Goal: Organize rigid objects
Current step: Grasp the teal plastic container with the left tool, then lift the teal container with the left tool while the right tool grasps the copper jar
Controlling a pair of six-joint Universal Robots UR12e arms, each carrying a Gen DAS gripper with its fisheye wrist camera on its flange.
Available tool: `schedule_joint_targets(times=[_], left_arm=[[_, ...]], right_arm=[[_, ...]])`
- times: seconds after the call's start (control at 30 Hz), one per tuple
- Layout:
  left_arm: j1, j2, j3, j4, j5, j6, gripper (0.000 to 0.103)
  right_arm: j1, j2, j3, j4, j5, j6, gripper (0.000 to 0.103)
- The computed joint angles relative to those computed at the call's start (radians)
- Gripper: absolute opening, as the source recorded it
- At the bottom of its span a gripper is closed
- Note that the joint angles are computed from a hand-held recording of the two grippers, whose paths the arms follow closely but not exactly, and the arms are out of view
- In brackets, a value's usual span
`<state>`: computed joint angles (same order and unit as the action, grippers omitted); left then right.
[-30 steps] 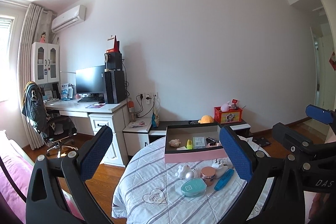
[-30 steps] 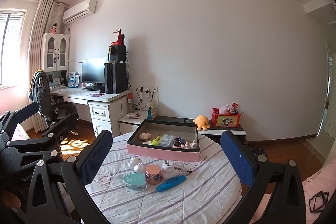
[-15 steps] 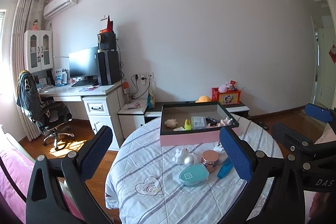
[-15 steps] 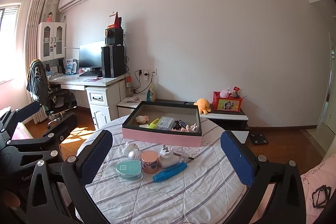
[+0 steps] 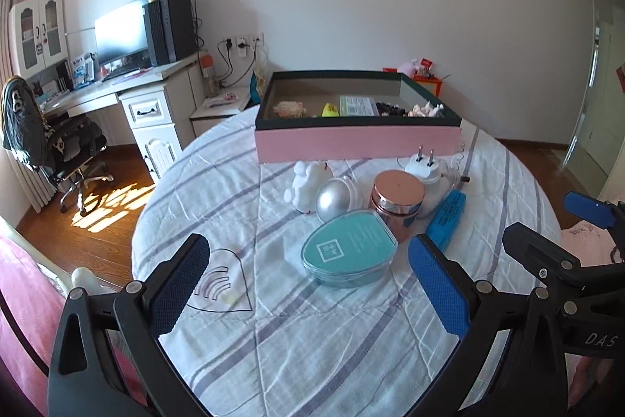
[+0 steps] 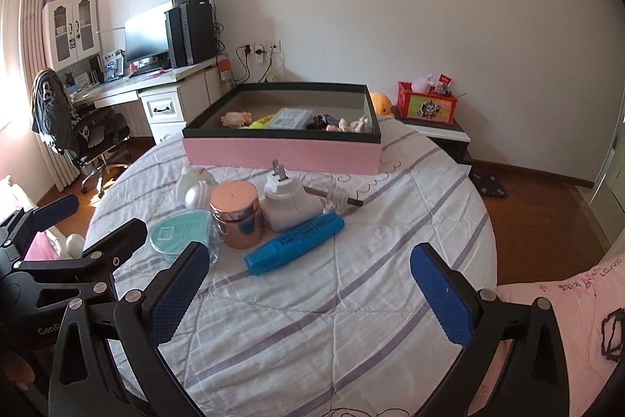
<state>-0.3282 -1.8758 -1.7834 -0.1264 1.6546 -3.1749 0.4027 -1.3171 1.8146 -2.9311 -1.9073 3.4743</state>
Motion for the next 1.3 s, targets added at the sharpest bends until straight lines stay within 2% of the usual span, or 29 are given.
schedule_joint_targets(times=[0.27,0.4,0.47,0.5,0.6,0.7,0.93,1.03,1.17,1.3], left_arm=[[-0.011,-0.066,0.061,-0.093,-0.010,-0.002,0.103],[-0.005,-0.086,0.077,-0.104,-0.029,0.008,0.101],[0.010,-0.088,0.072,-0.091,-0.102,0.019,0.086],[0.016,-0.088,0.070,-0.086,-0.141,0.019,0.073],[0.015,-0.083,0.064,-0.079,-0.124,0.033,0.072],[0.027,-0.069,0.050,-0.077,-0.143,0.029,0.072],[0.054,-0.045,0.020,-0.036,-0.100,0.026,0.072],[0.071,-0.040,0.011,-0.025,-0.099,0.034,0.072],[0.088,-0.039,0.009,-0.028,-0.124,0.067,0.072],[0.094,-0.047,0.019,-0.030,-0.154,0.087,0.072]], right_arm=[[-0.039,0.028,0.002,0.037,0.062,0.032,0.103],[-0.052,0.042,-0.007,0.051,0.102,0.038,0.103],[-0.050,0.049,-0.016,0.065,0.108,0.033,0.103],[-0.051,0.053,-0.021,0.070,0.117,0.032,0.103],[-0.050,0.061,-0.029,0.064,0.132,0.038,0.103],[-0.041,0.068,-0.045,0.061,0.104,0.035,0.103],[-0.021,0.104,-0.105,0.050,0.111,-0.003,0.103],[-0.011,0.126,-0.137,0.059,0.134,-0.027,0.092],[-0.004,0.156,-0.182,0.103,0.166,-0.042,0.067],[-0.001,0.179,-0.219,0.152,0.173,-0.050,0.063]])
